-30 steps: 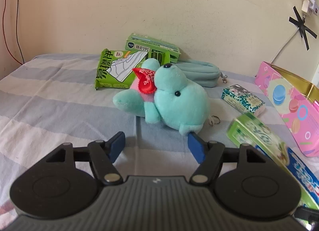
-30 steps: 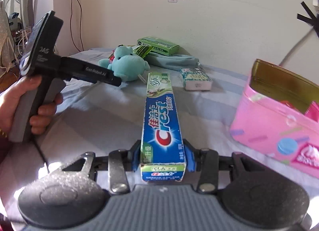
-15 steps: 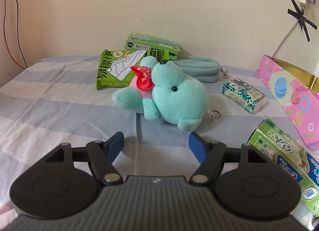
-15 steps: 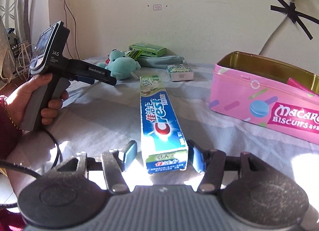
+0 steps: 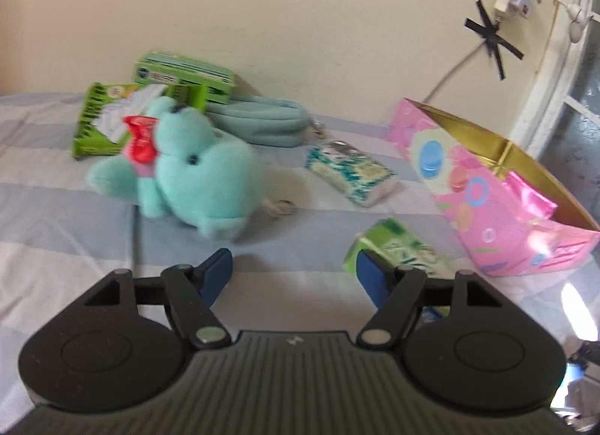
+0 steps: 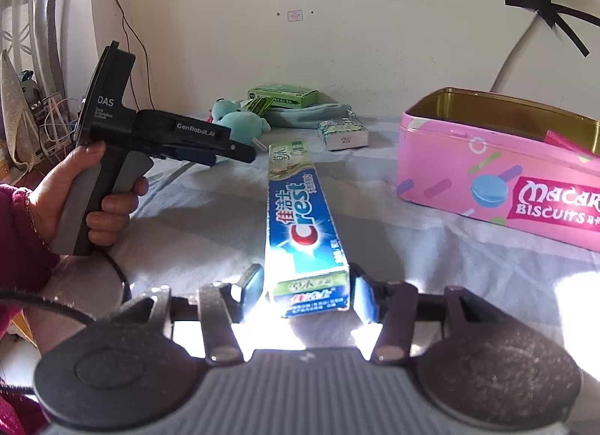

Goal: Organize objects
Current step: 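Carry the Crest box into the pink tin and open the right tool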

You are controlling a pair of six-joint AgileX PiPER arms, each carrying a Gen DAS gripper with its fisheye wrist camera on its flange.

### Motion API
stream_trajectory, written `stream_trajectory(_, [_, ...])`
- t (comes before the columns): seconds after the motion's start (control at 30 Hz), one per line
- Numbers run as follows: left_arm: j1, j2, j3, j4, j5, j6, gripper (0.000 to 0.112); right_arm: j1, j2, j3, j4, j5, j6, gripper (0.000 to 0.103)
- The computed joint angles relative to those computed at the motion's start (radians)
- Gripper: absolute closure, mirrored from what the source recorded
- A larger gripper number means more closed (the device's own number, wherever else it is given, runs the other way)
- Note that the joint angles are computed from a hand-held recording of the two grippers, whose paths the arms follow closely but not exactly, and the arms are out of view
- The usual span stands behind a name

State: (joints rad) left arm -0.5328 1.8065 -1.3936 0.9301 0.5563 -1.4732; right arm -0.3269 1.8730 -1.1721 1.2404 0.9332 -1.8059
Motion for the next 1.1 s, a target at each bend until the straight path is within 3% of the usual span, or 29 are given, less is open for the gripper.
stream_trajectory(0.07, [-0.01, 0.059, -0.096, -0.027, 0.033, 0.057, 0.034, -0.01, 0.006, -0.014, -0.019, 0.019, 0.009, 0.061])
stream_trajectory(0.13, [-0.01, 0.103, -0.172, -0.051, 0.037, 0.091, 0.017, -0.027, -0.004, -0.003, -0.018, 0.013, -0.006, 0.062])
stream_trajectory(0.2, [0.002, 0.13, -0.224, -0.11, -0.014, 0.138, 0.016, -0.056, -0.007, -0.003, -0.009, -0.003, -0.024, 0.061])
stream_trajectory(0.27, [0.0, 0.178, -0.309, -0.168, -0.016, 0.202, 0.016, -0.097, 0.005, -0.027, -0.019, 0.01, -0.018, 0.059])
stream_trajectory(0.33, [-0.014, 0.232, -0.402, -0.215, 0.017, 0.262, 0.016, -0.13, 0.002, -0.02, 0.02, -0.038, -0.067, 0.055])
stream_trajectory(0.4, [-0.024, 0.301, -0.518, -0.306, 0.052, 0.359, 0.017, -0.156, 0.003, -0.015, 0.109, -0.154, -0.107, 0.053])
stream_trajectory(0.47, [-0.041, 0.342, -0.587, -0.357, 0.086, 0.424, 0.018, -0.202, 0.051, -0.093, 0.085, -0.142, 0.014, 0.053])
stream_trajectory(0.53, [-0.075, 0.369, -0.628, -0.304, 0.153, 0.393, 0.021, -0.245, 0.092, -0.164, 0.06, -0.094, 0.125, 0.052])
stream_trajectory(0.8, [-0.125, 0.26, -0.433, -0.163, 0.153, 0.224, 0.02, -0.248, 0.154, -0.252, 0.042, 0.024, 0.14, 0.041])
stream_trajectory(0.93, [-0.113, 0.236, -0.387, -0.215, 0.091, 0.258, 0.023, -0.183, 0.148, -0.245, 0.024, -0.007, 0.099, 0.034])
stream_trajectory(0.97, [-0.107, 0.234, -0.375, -0.245, 0.049, 0.271, 0.028, -0.165, 0.148, -0.245, 0.013, -0.024, 0.099, 0.035])
stream_trajectory(1.0, [-0.094, 0.225, -0.357, -0.313, -0.013, 0.313, 0.041, -0.145, 0.151, -0.254, -0.013, -0.044, 0.111, 0.035])
stream_trajectory(1.03, [-0.095, 0.226, -0.359, -0.353, -0.035, 0.325, 0.043, -0.128, 0.156, -0.265, -0.045, -0.055, 0.127, 0.041])
stream_trajectory(1.1, [-0.132, 0.241, -0.406, -0.313, 0.038, 0.327, 0.043, -0.101, 0.13, -0.217, -0.033, -0.111, 0.085, 0.046])
